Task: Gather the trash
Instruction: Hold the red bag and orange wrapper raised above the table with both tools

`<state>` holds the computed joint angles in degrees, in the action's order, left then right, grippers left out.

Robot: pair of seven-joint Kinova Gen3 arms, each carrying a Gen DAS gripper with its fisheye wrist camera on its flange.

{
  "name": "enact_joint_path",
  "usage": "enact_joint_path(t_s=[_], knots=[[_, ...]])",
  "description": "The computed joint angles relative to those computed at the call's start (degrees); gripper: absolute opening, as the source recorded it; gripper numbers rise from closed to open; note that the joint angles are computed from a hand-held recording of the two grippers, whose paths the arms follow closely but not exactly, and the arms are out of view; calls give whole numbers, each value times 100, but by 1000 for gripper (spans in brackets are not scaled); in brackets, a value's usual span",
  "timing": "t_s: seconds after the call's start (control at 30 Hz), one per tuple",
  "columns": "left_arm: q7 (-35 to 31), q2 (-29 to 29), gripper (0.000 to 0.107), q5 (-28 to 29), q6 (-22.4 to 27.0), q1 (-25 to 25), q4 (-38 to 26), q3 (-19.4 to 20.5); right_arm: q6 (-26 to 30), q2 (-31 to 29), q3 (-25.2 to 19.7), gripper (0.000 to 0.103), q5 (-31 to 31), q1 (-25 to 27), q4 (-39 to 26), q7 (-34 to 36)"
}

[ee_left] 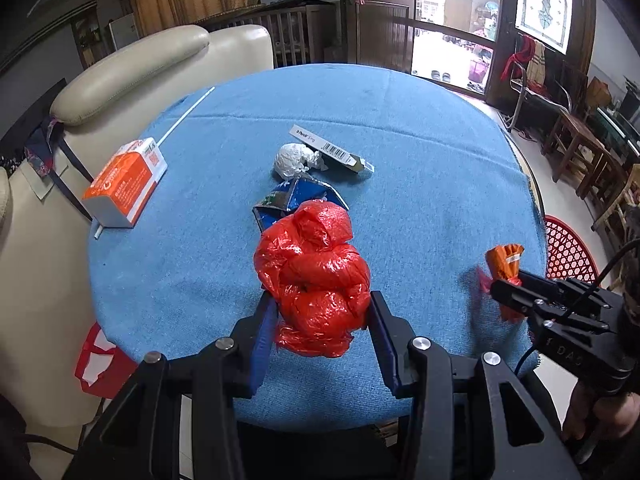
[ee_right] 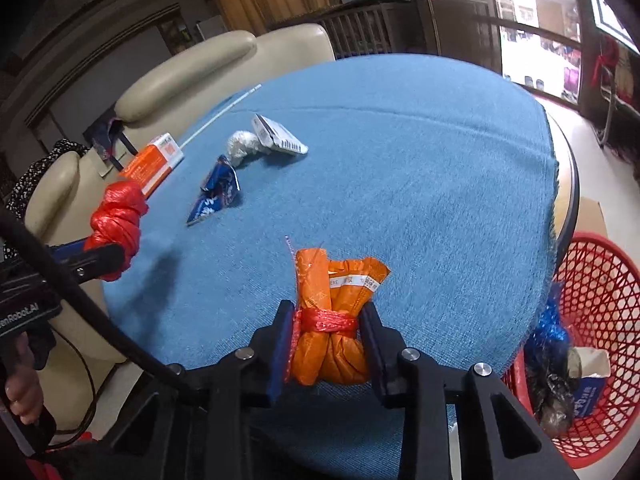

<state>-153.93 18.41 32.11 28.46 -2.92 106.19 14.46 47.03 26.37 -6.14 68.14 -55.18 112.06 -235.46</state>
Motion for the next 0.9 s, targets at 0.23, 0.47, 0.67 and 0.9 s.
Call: enact_joint_path(t_s=[0.23,0.47,0.67,0.9], knots=[[-420,-272,47,334,-253,-101,237,146,474,-260,-139,36,304,-184,285,-709],[-897,-532,47,734,-414,-73,440,163,1079,-463,-427,36,276,-279,436,-989],[-1239,-713,47,1026,-540,50,585,99,1418,-576,-600,36,234,-349,572,-1271],[-1747,-883,47,1421,-670,171,747,39,1694,-663,-762,36,170,-439,750,-1632]])
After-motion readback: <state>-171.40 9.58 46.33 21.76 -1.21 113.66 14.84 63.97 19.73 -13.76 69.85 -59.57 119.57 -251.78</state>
